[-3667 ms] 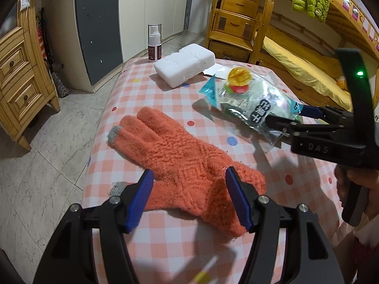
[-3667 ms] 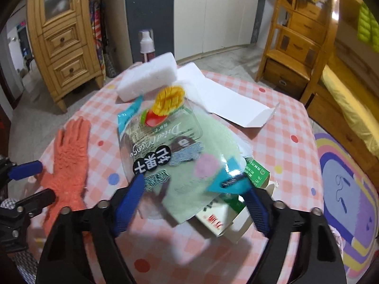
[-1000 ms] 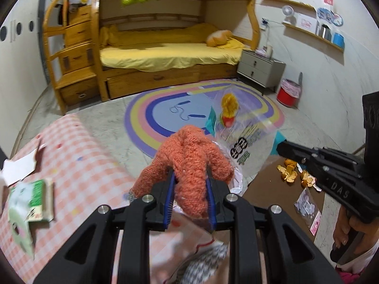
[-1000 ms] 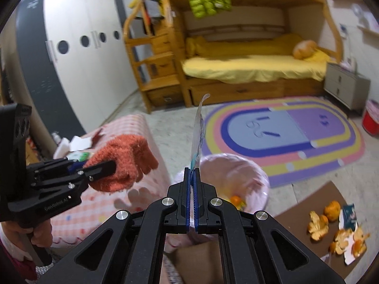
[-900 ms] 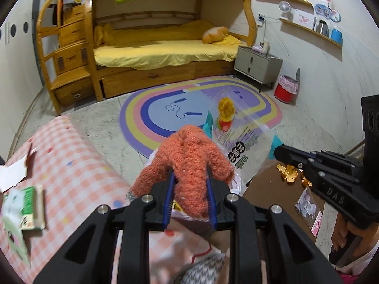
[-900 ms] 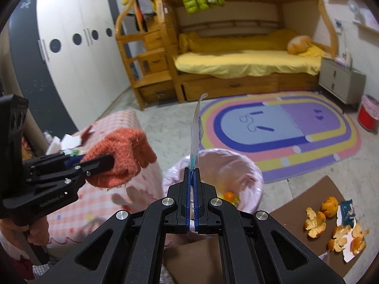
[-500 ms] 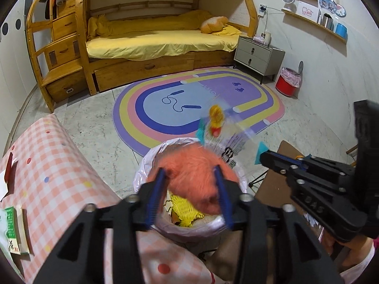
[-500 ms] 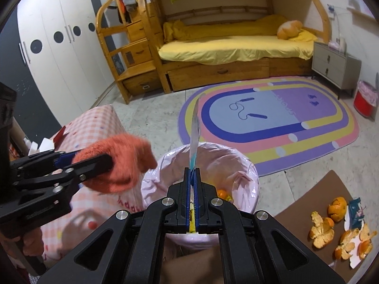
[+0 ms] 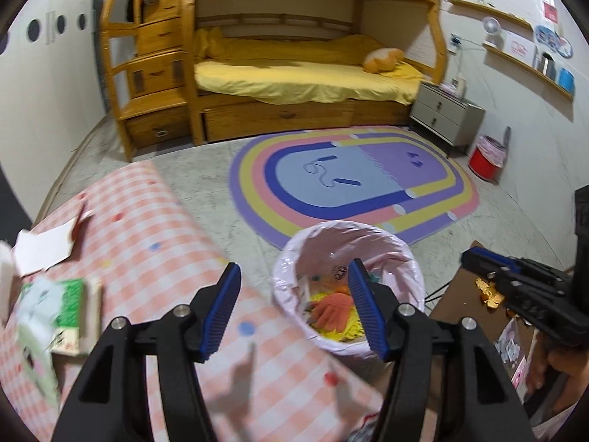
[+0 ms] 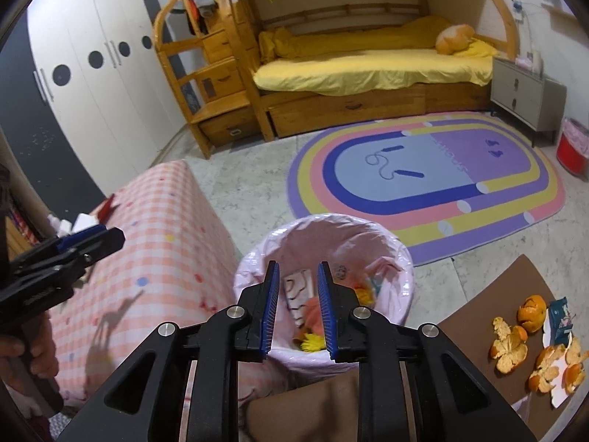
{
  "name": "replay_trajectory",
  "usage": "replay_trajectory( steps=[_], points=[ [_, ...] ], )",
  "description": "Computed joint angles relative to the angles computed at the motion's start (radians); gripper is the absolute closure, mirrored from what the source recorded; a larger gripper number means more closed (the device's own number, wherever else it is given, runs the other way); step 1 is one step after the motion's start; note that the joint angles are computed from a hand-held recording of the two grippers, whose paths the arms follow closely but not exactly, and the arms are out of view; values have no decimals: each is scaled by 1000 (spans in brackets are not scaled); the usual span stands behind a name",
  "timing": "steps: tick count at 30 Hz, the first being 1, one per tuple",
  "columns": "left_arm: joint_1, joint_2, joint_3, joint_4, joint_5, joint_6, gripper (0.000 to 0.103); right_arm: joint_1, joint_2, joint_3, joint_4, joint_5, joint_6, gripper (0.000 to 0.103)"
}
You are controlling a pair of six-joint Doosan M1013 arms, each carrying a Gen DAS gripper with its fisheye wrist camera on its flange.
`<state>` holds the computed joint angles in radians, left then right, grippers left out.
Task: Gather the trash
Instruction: 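Move both open tools back over the table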
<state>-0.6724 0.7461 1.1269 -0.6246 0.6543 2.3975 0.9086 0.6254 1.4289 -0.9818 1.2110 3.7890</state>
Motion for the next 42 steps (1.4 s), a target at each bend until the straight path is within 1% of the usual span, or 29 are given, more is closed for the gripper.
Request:
replay_trajectory(
  steps=[5, 8, 10, 12, 15, 20, 22, 25, 30, 32, 36, 37, 40, 42],
  points=[
    [30, -40, 53, -12, -45, -1, 44, 19, 12, -54, -52, 14, -36, 80],
    [52, -64, 86, -29, -70, 1, 44, 27, 29, -108, -80, 16, -90, 80],
    [67, -78, 107, -34, -86, -5, 41, 27, 39, -139, -89, -6, -132, 80],
    [83, -89, 125, -36, -102, -17, 41, 25, 52, -170, -87, -27, -178, 80],
    [108, -101, 144, -26, -114, -49, 40, 16, 85, -237, -68, -71, -268, 75],
    [152, -116, 175, 7, -152, -127, 35, 2, 147, -353, -20, -130, -433, 67],
    [170, -120, 186, 54, -175, -182, 31, -7, 180, -413, 10, -151, -515, 57],
    [197, -123, 198, 119, -200, -262, 27, -19, 236, -516, 60, -173, -650, 49],
    [242, -122, 209, 202, -224, -397, 26, -38, 330, -685, 150, -196, -848, 48],
    [256, -115, 203, 246, -220, -450, 26, -49, 373, -761, 195, -198, -931, 48],
    [273, -106, 193, 295, -214, -517, 26, -67, 447, -893, 271, -173, -1057, 48],
    [276, -103, 189, 303, -212, -529, 26, -70, 458, -912, 282, -166, -1076, 48],
    [282, -92, 172, 315, -208, -546, 26, -83, 509, -1004, 321, -135, -1139, 48],
    [282, -83, 159, 319, -201, -553, 26, -93, 555, -1092, 343, -93, -1191, 48]
  ],
)
